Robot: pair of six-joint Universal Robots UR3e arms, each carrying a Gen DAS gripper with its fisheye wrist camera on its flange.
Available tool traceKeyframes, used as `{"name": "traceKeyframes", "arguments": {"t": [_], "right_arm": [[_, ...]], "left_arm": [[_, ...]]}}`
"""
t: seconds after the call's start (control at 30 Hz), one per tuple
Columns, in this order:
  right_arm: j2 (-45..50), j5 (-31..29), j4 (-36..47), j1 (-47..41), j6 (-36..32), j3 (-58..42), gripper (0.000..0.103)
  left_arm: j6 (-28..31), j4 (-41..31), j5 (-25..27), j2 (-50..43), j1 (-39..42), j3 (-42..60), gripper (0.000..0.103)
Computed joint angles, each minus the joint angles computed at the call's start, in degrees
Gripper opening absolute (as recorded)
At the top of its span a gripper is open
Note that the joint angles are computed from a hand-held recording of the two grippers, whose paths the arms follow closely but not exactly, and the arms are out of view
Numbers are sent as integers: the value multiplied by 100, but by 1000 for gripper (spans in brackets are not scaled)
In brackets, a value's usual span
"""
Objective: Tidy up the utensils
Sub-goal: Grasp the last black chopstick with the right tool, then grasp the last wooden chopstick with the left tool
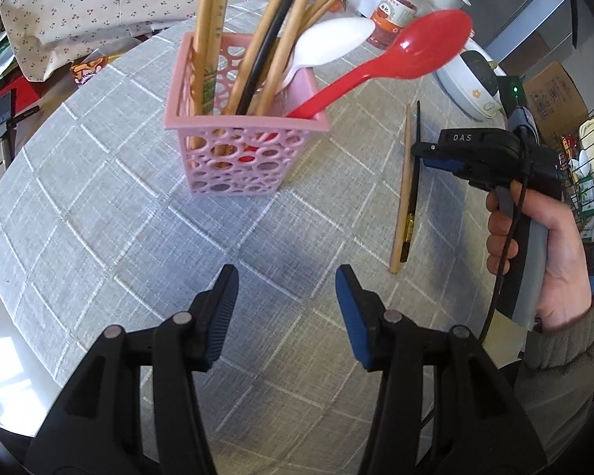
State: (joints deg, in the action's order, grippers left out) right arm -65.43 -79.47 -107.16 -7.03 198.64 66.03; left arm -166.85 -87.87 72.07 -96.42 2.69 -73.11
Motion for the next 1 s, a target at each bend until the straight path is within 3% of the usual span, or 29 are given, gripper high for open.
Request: {"name": "traceKeyframes", "arguments": {"t": [0.1,0.23,0.6,1.0], "right_arm": [[90,-225,54,137,-214,-134,11],[-151,93,97,15,-252,126,6],[-1437,461,-172,-415,-554,1197,6],[-3112,662,-72,-1098,-1091,1989,6]], "left_arm": [[-15,41,40,3,-41,-38,52],[-14,109,91,-4,-168,-47,51],[-193,416,271,63,-938,-174,48],[-628,1125,762,-1192,-2157,615,48]]}}
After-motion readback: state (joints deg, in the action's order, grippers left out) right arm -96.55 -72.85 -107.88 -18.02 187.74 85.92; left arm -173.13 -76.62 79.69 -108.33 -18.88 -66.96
